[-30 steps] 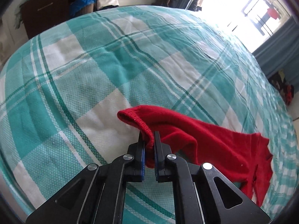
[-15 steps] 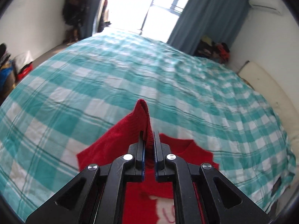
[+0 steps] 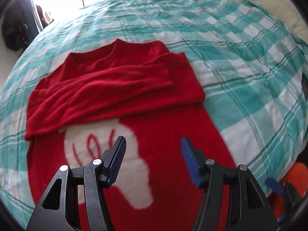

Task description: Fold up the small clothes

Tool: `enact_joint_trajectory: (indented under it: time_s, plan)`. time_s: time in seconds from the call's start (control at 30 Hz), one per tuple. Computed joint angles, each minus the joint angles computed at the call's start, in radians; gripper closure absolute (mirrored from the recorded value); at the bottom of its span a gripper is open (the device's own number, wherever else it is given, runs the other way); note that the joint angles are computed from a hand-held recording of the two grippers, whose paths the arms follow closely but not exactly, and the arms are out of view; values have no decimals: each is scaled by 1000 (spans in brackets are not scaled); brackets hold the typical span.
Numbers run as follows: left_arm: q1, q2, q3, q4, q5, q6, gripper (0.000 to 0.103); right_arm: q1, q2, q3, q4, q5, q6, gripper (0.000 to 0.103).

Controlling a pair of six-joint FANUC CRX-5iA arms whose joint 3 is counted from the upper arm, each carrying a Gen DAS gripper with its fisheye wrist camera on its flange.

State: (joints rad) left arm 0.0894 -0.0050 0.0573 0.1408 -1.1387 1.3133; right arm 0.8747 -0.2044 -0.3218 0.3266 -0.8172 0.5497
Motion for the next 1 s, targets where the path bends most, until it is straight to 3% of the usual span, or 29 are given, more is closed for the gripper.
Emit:
enact_joint_trajectory:
  time_s: [0.07, 0.17, 0.23, 0.3, 0.43, 0.57, 0.6, 0.63, 0.7, 1.0]
  plan:
    - [87, -70, -71, 4, 24, -23, 41, -8, 0, 1, -14, 7, 2, 20]
    - [263, -122, -121, -5, 49, 25, 41, -16, 8, 8, -36, 8, 14, 20]
    - [379, -116, -137, 40, 45, 33, 46, -18, 14, 11, -42, 7, 20, 20]
    - [438, -104, -147, 74, 52, -5, 48, -16, 19, 14, -40, 4, 23, 20]
    - [383, -51, -114, 13, 89, -93, 45, -10, 30, 19, -31, -10, 27, 20]
    - [276, 33, -20, -194, 136, 81, 47, -2, 36, 19, -12, -21, 18, 20]
    - [285, 36, -26, -190, 163, 104, 79, -1, 37, 19, -8, -23, 16, 20]
    - [312, 40, -40, -137, 169, 109, 97, 0, 37, 20, -5, -25, 15, 20]
    - [349, 24, -79, -80, 189, 151, 98, 3, 37, 19, 1, -27, 11, 20]
    - [345, 0, -108, -119, 203, 183, 98, 3, 45, 26, -5, -37, 25, 20]
